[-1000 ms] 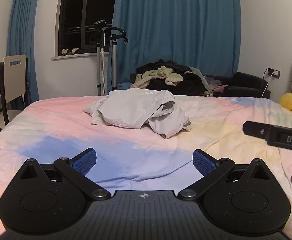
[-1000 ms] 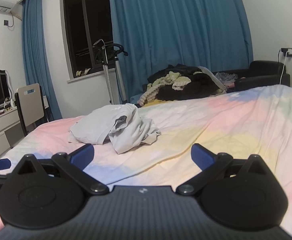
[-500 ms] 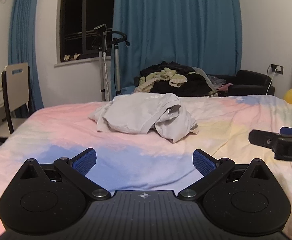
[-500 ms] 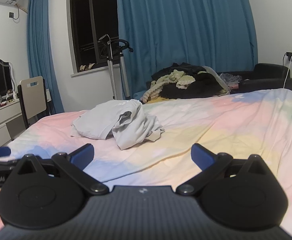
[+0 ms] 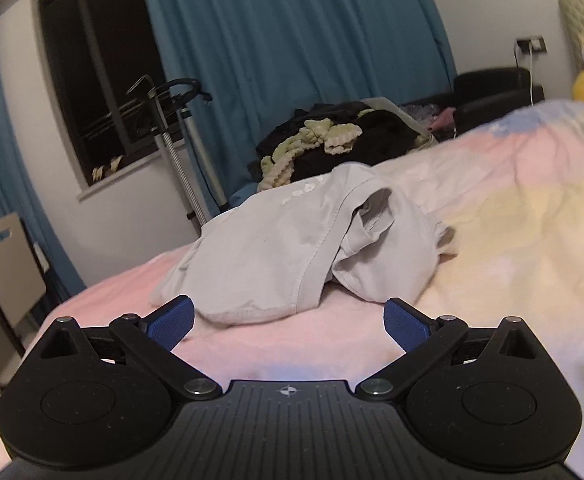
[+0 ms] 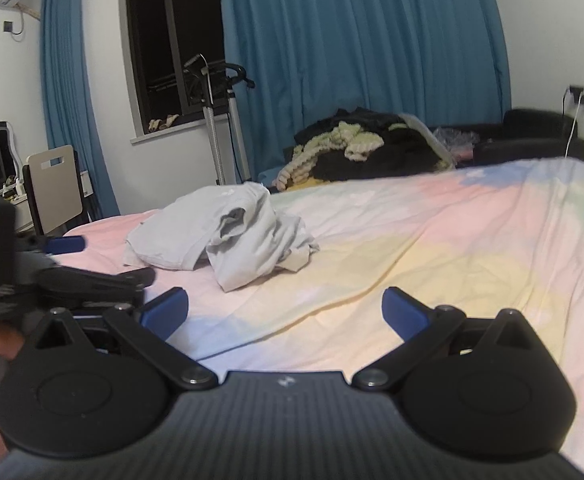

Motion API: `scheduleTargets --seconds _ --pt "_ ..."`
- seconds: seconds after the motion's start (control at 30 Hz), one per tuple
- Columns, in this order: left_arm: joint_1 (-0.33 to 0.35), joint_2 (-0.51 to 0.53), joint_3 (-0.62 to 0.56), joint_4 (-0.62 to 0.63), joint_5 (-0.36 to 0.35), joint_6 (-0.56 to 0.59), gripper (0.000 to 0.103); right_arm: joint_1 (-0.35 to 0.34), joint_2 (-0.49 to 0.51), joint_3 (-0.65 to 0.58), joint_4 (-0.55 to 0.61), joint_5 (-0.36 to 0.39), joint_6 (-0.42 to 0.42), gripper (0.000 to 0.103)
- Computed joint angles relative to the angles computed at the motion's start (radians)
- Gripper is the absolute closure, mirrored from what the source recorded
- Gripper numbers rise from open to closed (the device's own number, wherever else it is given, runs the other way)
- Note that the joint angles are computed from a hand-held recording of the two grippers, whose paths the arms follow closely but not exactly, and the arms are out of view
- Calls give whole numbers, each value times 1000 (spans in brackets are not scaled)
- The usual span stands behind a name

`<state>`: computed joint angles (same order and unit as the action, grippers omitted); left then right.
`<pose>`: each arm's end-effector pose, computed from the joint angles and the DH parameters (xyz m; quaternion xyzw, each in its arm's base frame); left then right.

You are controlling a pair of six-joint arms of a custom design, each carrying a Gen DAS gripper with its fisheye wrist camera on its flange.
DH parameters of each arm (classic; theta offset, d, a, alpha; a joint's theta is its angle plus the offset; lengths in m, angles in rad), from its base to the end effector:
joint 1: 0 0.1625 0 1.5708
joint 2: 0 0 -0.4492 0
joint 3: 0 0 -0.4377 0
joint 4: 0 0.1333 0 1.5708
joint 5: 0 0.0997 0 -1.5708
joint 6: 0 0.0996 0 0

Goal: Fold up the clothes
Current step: 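Reach the left gripper to the white T-shirt and pinch its edge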

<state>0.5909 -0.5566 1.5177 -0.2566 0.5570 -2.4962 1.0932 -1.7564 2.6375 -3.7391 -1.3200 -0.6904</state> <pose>-0.3832 -0.5194 -0.0691 0.4361 0.6936 -0.4352 0.3734 -0.0050 -0.3534 0.3350 0.1589 -0.7812 0.5519 0.2448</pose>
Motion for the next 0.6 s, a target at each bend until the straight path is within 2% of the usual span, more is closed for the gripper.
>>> scheduleTargets --seconds 0.13,0.23,0.3,0.33,0.37,0.43,0.47,0.5,0.6 --pt "80 77 -109 -28 16 170 20 -16 33 -30 21 -9 36 0" --pt "122 143 -215 13 19 209 22 -24 65 -55 36 -17 59 0" --pt "139 158 -238 2 67 249 24 -24 94 -70 34 -26 59 0" --pt "145 163 -245 -6 90 270 30 -24 108 -77 32 -31 57 0" --pt "148 169 -258 7 96 255 49 -22 121 -84 32 -39 55 0" --pt "150 166 -266 20 99 183 71 -19 139 -95 34 -49 54 0" --pt "153 144 -240 0 132 141 86 -20 143 -98 36 -49 54 0" --pt "151 117 -209 -16 165 95 91 -21 142 -98 38 -48 57 0" --pt "128 37 -138 2 238 -2 92 -39 98 -84 62 2 84 0"
